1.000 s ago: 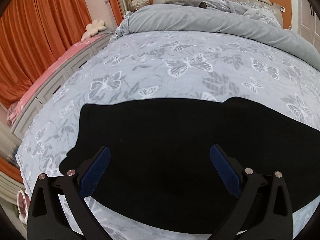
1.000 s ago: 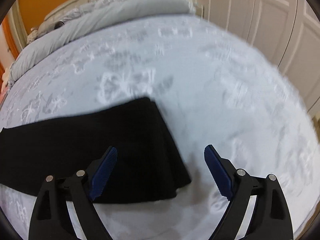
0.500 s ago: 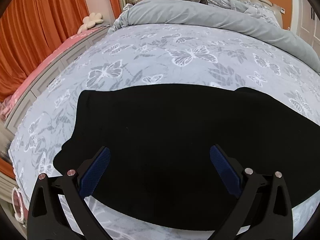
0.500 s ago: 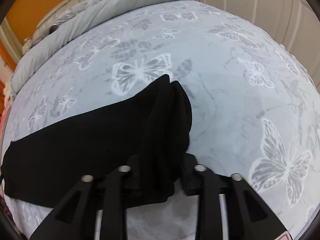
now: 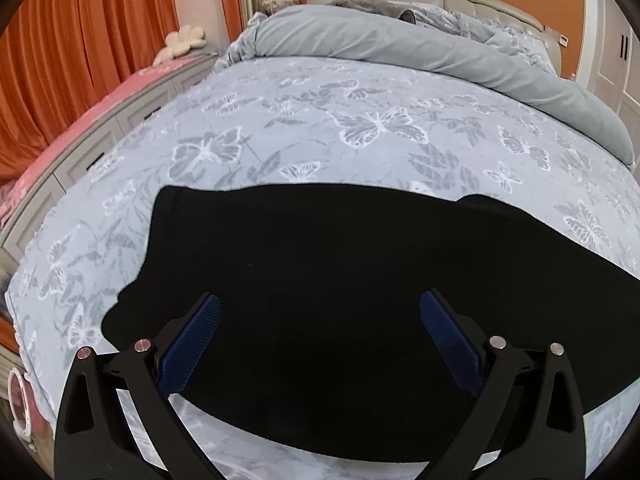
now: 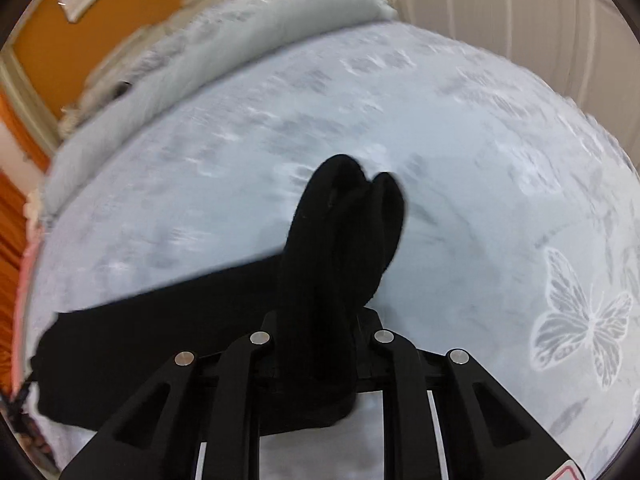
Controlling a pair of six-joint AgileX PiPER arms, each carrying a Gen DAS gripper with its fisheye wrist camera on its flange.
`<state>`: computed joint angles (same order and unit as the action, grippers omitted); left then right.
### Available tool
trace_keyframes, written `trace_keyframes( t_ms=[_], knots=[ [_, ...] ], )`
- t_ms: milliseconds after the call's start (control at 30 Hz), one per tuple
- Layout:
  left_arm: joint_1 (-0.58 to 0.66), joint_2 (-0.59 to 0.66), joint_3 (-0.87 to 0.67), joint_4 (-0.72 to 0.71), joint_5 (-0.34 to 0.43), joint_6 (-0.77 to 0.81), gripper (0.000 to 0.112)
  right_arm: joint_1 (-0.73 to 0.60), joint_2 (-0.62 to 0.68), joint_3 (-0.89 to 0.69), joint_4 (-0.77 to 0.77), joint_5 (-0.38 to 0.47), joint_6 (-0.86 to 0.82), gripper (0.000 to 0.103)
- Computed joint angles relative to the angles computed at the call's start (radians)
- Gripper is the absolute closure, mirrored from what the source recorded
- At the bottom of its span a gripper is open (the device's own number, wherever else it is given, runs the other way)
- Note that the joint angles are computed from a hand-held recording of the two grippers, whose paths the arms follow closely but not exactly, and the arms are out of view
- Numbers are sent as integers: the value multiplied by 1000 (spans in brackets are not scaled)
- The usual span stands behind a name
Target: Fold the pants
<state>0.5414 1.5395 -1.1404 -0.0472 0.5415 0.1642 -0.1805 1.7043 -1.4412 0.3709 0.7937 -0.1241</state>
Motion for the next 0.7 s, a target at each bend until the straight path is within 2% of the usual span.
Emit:
trace_keyframes(
  t_ms=[67,167,267,367,400,433,467,500,533,567,600,700],
  knots=[
    [28,-9,-8,-83,20,65,14,103,-43,-29,0,21,6,88],
    [69,-6,-30,-175,57,134,14,337,-28,-123,-43,59,70,87],
    [107,-9,-41,-232,82,179,14,593,104,-257,-110,84,151,87],
    [146,-13,-49,-278,97,218,14,760,257,-386,-191,104,226,87],
    [158,-12,-51,-294,101,234,14,817,346,-470,-218,136,243,86],
    [172,-3,-62,-307,114,250,14,856,422,-544,-247,174,259,84],
    [182,5,-71,-318,125,264,14,885,480,-602,-280,208,278,73],
    [192,14,-80,-331,139,279,14,926,512,-619,-353,204,308,65],
    [206,25,-92,-347,156,296,14,954,503,-610,-407,192,329,60],
    [221,35,-104,-363,172,315,14,966,490,-600,-420,189,333,48],
    [237,43,-115,-378,186,333,14,975,456,-581,-408,193,331,45],
    [321,74,-164,-472,248,404,14,993,268,-386,-420,89,359,41]
  ],
)
